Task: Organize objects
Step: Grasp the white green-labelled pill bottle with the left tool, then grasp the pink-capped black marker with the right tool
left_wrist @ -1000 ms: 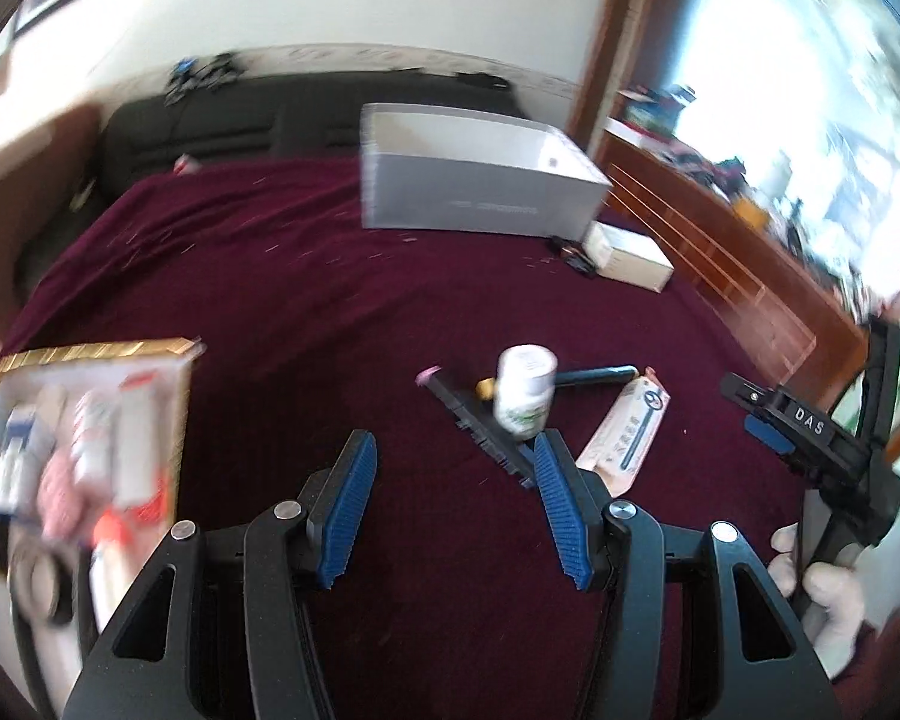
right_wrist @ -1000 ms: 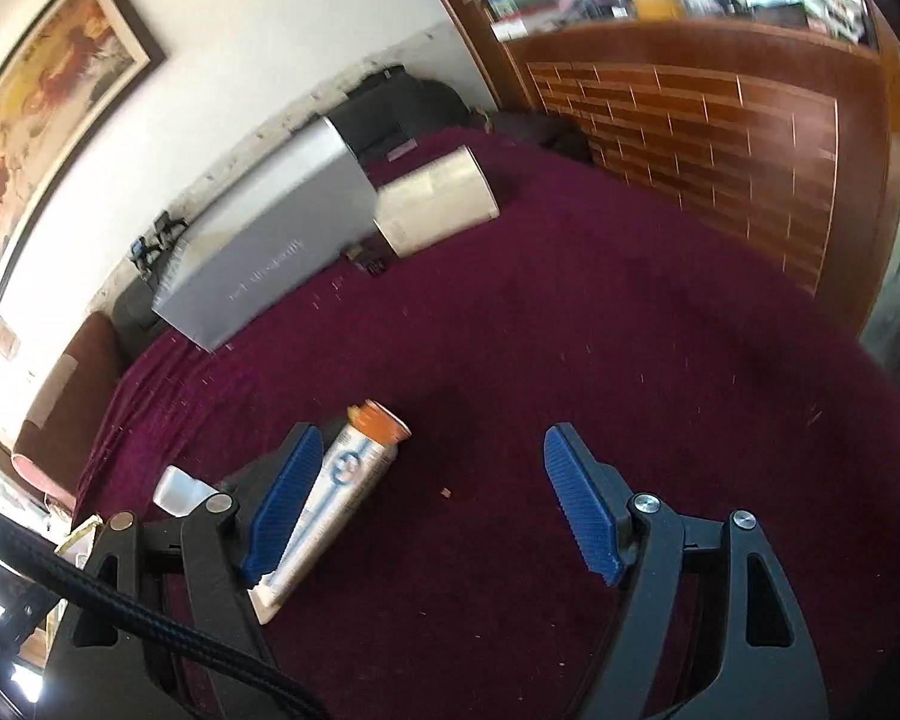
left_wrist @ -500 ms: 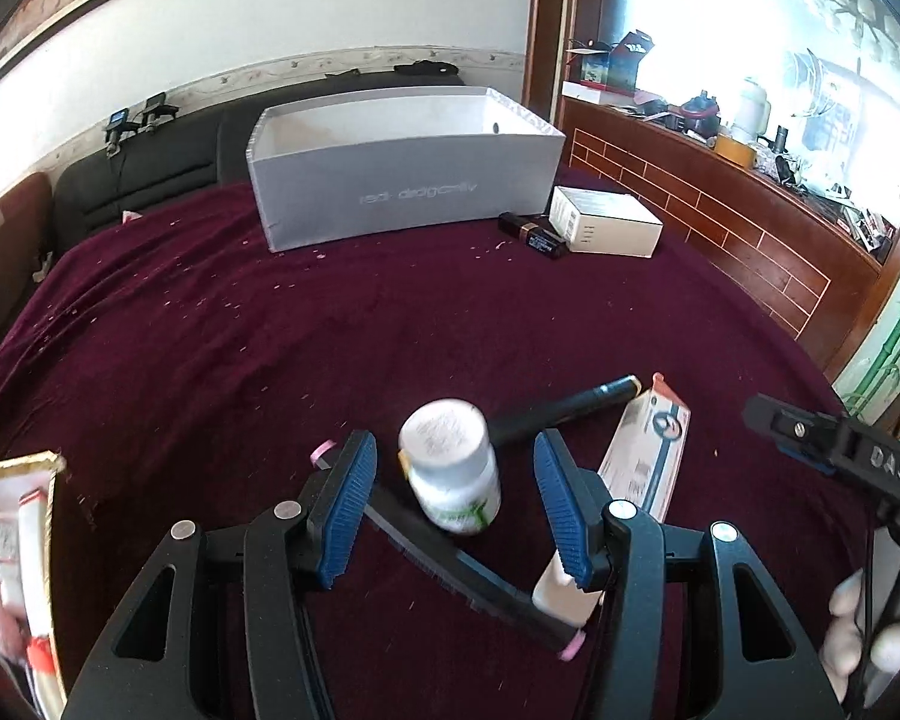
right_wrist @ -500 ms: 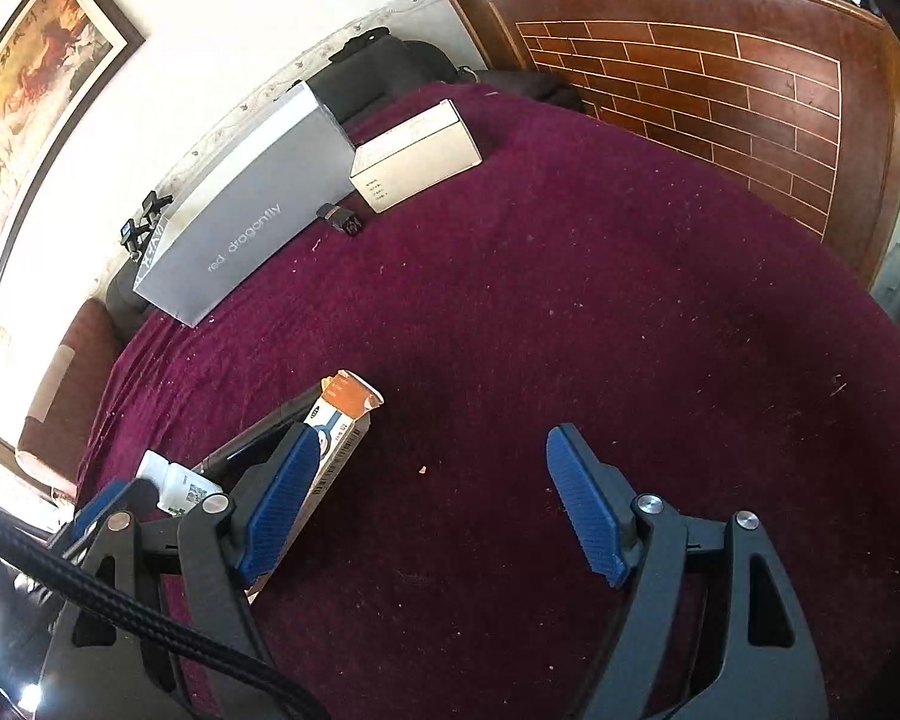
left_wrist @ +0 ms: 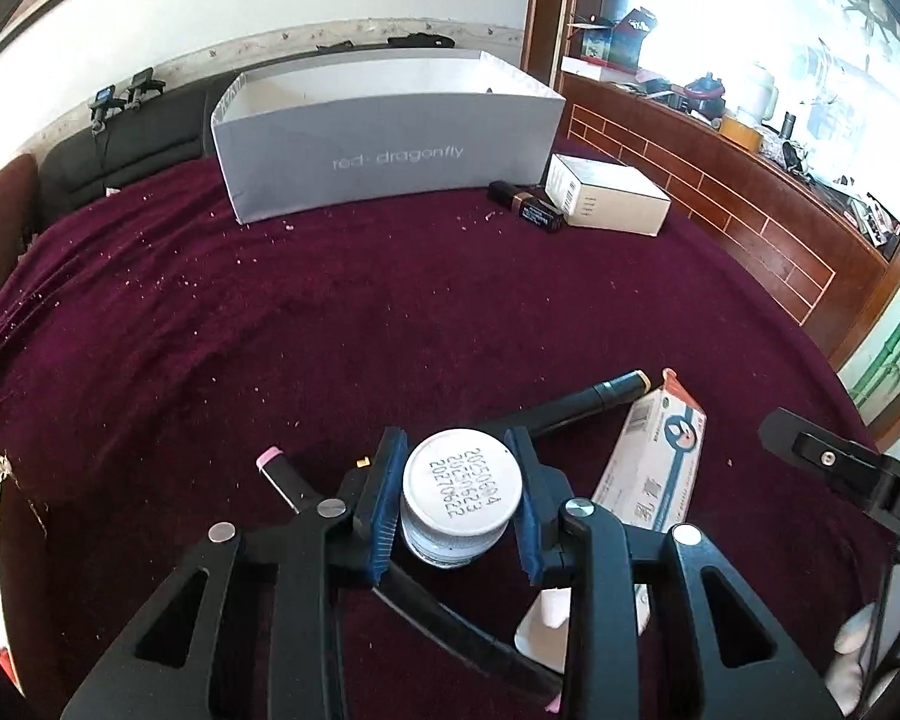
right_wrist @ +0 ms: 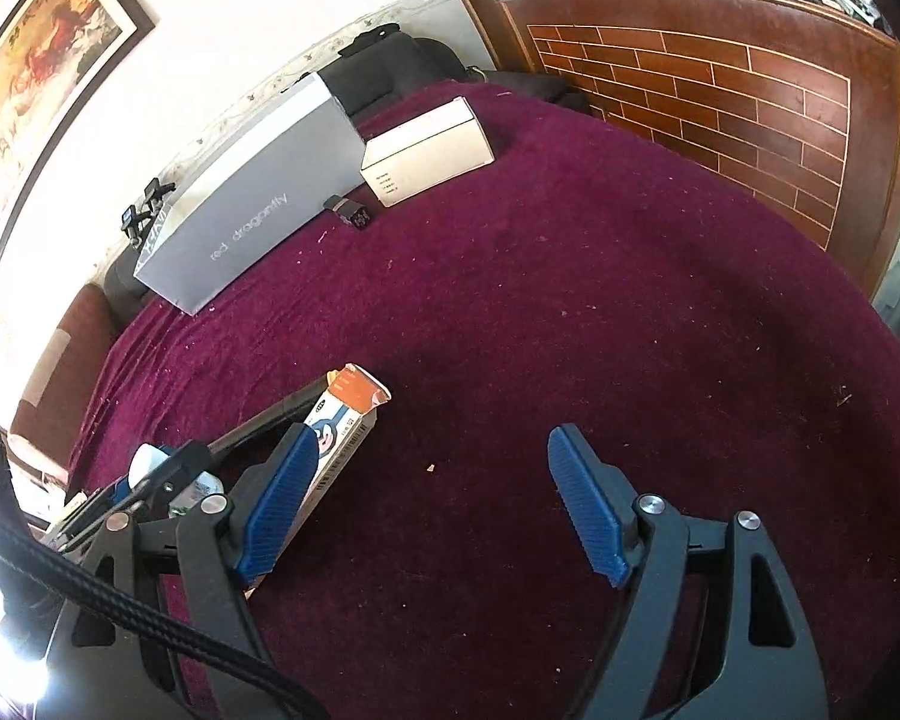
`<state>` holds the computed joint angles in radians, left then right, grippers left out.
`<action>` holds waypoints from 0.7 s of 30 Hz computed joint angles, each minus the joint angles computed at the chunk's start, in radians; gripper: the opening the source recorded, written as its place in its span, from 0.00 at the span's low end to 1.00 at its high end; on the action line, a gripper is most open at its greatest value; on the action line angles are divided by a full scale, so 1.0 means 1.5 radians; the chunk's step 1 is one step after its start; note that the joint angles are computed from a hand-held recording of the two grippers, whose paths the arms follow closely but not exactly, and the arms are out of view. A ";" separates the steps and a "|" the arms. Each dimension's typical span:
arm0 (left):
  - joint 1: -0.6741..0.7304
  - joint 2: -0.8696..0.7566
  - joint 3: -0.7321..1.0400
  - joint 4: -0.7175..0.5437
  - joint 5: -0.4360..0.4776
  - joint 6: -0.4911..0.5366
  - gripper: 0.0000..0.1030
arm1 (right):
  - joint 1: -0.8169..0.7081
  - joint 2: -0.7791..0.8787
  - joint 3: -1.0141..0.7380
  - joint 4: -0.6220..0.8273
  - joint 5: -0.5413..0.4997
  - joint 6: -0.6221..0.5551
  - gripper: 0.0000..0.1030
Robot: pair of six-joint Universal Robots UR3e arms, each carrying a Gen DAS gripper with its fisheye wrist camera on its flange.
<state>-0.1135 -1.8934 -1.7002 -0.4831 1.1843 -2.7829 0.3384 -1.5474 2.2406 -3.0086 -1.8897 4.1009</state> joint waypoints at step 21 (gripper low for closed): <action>0.469 0.478 -0.156 -0.565 -0.341 0.371 0.27 | 0.067 0.065 -0.138 0.091 0.004 -0.068 0.77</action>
<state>0.5902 -1.1760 -1.9338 -1.3305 0.6735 -2.2260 0.4388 -1.4505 2.0341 -2.8726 -1.8831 3.9993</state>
